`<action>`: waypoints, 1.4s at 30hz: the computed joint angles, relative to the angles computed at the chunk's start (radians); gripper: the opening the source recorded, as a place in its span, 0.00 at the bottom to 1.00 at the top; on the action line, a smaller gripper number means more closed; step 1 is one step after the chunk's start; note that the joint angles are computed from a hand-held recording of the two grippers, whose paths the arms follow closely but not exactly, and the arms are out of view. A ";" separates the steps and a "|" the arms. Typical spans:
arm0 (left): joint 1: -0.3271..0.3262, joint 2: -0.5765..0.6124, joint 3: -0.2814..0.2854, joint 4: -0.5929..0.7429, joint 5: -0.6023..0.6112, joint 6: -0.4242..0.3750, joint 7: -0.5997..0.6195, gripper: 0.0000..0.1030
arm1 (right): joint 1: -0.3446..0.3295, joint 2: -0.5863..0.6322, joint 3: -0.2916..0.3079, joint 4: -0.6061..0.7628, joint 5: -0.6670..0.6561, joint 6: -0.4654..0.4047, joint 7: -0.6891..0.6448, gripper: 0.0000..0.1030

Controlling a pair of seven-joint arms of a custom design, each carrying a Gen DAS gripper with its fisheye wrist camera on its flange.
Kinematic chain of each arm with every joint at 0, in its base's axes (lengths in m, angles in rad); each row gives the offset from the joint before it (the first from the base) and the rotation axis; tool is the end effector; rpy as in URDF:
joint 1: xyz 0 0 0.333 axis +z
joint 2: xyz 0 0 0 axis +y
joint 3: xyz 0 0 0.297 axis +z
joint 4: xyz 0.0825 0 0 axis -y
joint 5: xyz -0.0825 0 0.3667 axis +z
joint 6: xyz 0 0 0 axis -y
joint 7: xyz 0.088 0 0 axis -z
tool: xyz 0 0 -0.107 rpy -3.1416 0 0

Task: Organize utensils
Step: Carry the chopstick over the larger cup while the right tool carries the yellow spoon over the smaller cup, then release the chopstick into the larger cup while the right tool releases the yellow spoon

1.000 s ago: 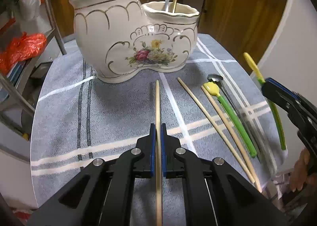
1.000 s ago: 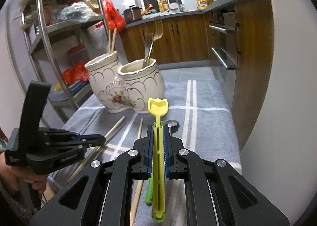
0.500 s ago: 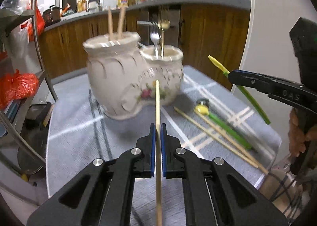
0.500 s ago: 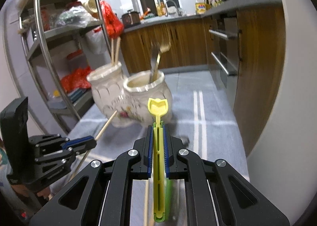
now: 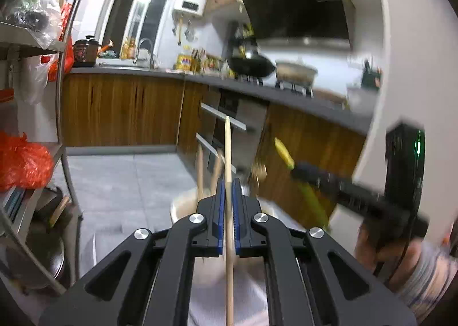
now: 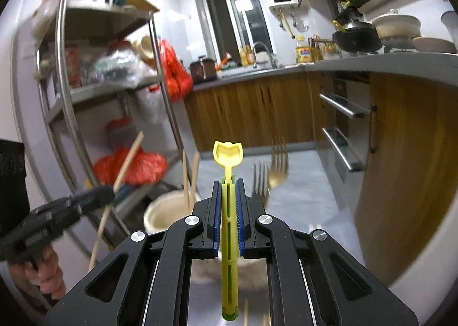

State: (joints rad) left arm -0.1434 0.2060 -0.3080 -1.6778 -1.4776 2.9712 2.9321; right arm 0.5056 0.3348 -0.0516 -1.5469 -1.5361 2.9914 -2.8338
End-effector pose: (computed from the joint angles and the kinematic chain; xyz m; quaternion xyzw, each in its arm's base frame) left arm 0.6039 -0.1980 0.5427 -0.4424 0.6735 -0.5570 0.2011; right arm 0.5630 0.3593 0.5178 -0.5760 0.5661 -0.2829 0.5174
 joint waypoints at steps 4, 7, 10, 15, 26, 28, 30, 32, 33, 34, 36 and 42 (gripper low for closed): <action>-0.005 0.129 -0.003 0.177 0.103 0.017 -0.138 0.04 | -0.011 0.101 -0.029 0.138 -0.046 0.061 0.096 0.10; -0.006 0.215 -0.032 0.277 0.152 0.061 -0.171 0.04 | -0.010 0.182 -0.058 0.246 -0.089 0.113 0.195 0.10; 0.010 0.284 -0.096 0.353 0.118 0.149 -0.116 0.04 | -0.014 0.244 -0.068 0.316 -0.065 0.132 0.201 0.10; -0.022 0.408 -0.145 0.471 0.193 0.323 -0.114 0.04 | 0.035 0.287 -0.135 0.359 -0.107 0.130 0.243 0.10; 0.147 0.438 -0.383 0.366 0.312 0.395 -0.066 0.04 | 0.065 0.297 -0.156 0.287 0.135 0.113 -0.101 0.10; 0.129 0.404 -0.327 0.319 0.326 0.366 -0.118 0.04 | 0.077 0.291 -0.168 0.267 0.166 0.113 -0.133 0.10; 0.141 0.385 -0.329 0.283 0.341 0.357 -0.141 0.04 | 0.084 0.281 -0.170 0.241 0.208 0.118 -0.184 0.10; 0.157 0.361 -0.328 0.239 0.360 0.345 -0.160 0.04 | 0.088 0.270 -0.169 0.214 0.250 0.124 -0.235 0.10; 0.156 0.351 -0.317 0.221 0.373 0.336 -0.177 0.04 | 0.091 0.266 -0.171 0.203 0.270 0.126 -0.255 0.10; 0.159 0.340 -0.312 0.205 0.384 0.325 -0.192 0.04 | 0.091 0.261 -0.167 0.191 0.296 0.126 -0.284 0.10; 0.159 0.315 -0.295 0.168 0.410 0.308 -0.225 0.04 | 0.081 0.250 -0.147 0.163 0.358 0.126 -0.354 0.10; 0.155 0.275 -0.265 0.102 0.498 0.289 -0.309 0.04 | 0.061 0.227 -0.102 0.102 0.515 0.131 -0.529 0.10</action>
State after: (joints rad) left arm 0.0118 0.4808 -0.5732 -1.5762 -0.9795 3.2600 2.6229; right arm 0.5670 0.5617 -0.1536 -1.4449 -1.0206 3.1220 -3.3627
